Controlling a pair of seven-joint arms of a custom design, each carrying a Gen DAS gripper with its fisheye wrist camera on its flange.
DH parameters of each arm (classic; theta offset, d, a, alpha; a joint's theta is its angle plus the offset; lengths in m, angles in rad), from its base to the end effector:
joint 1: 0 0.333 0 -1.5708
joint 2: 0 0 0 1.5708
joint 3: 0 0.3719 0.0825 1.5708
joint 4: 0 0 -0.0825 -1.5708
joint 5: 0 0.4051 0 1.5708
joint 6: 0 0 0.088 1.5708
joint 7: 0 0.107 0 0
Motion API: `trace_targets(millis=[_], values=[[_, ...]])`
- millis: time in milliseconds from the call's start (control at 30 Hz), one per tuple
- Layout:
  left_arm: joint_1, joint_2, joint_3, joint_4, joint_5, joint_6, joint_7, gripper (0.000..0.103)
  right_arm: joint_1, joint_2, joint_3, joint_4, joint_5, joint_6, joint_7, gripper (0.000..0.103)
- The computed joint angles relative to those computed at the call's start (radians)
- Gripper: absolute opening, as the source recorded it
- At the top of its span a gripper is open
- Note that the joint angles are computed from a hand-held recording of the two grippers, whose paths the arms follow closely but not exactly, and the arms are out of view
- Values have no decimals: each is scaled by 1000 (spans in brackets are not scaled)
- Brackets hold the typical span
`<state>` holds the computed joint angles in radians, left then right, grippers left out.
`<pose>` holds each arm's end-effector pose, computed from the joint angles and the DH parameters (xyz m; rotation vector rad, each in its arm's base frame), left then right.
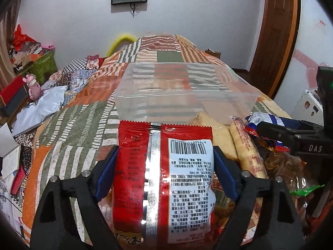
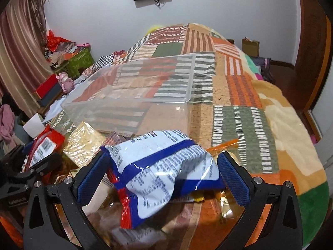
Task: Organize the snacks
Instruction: 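Grasp the red chip bag with the left gripper while the right grasps the blue-white bag, then carry both bags into the clear box and open both grippers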
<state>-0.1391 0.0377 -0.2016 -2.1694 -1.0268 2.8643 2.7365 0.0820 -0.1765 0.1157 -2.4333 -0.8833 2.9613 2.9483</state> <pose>0.5726 -0.1515 0.4748 -1.2331 2.3167 -1.0456 0.4822 0.1518 0.4756 -1.3965 2.0059 -0.5949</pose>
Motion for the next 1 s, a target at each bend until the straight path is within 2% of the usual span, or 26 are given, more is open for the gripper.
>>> trace_targets(millis=[133,300,433,567,633,767,833,1000], values=[[3,-2,2,4,-21,-13,18,75,27,6,-39,-24,119,57,-93,103],[8,-8,8,8,-44,-33,34,67,29,-17,-31,-53,207,52,-187,103],[10,-10,12,14,-54,-51,30,65,24,-16,-24,-54,249,44,-239,103],[10,-22,14,12,-84,-54,55,64,-26,-10,21,-40,171,34,-180,101],[9,-29,16,10,-107,-54,76,64,-48,-18,39,-40,112,31,-120,95],[5,-45,23,11,-149,-58,113,64,-42,-33,28,-47,93,33,-97,87],[3,-50,27,16,-164,-65,120,64,-46,-40,32,-48,74,30,-85,77],[0,-59,33,31,-195,-69,129,64,-62,-51,46,-40,8,21,-34,69]])
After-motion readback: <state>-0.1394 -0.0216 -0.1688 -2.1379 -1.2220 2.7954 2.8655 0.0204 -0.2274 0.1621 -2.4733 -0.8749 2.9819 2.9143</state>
